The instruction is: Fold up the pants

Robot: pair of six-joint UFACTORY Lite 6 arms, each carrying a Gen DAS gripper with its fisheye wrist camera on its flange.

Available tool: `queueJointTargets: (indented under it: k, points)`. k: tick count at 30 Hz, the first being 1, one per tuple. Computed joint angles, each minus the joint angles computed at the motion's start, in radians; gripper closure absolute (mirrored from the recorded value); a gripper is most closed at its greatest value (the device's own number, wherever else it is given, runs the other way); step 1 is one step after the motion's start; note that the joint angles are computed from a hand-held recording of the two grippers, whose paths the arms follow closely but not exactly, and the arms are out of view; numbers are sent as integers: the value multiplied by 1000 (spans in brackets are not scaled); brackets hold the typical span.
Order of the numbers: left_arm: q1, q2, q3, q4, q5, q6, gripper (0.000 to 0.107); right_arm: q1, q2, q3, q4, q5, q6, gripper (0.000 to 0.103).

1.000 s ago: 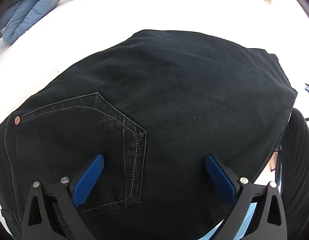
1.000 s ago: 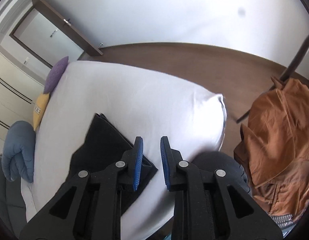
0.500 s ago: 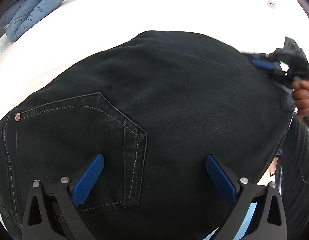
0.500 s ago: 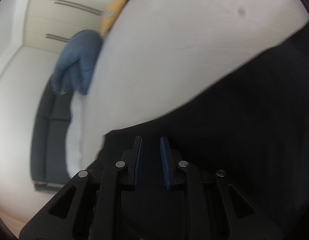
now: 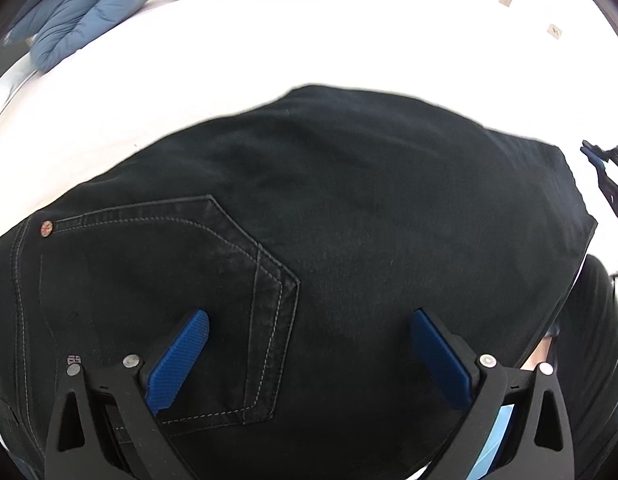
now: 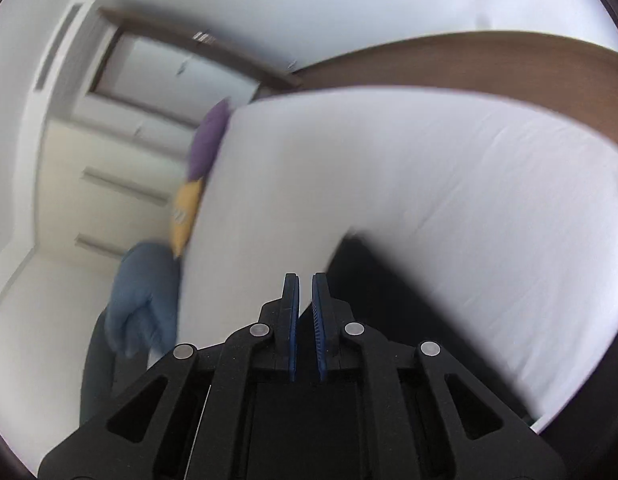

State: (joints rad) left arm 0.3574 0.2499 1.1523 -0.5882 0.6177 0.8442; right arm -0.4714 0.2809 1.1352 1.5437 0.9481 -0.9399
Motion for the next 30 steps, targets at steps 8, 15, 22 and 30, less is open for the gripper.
queueJointTargets:
  k: [8,15,22,30]
  points:
    - [-121,-50,-51,97,-62,-118,8,316,113,-226,-23,37,-32,103]
    - [-218,-77,47,36,-56,-156,29,34,-74,-135,-319,-284,246,103]
    - [-413,350,595,-19,89,-233,93,195,-87,-65,-115,-96,90,101]
    - [-200,407,486,-178,122,-40,103,251,195,-6,-34,-150,-2,103]
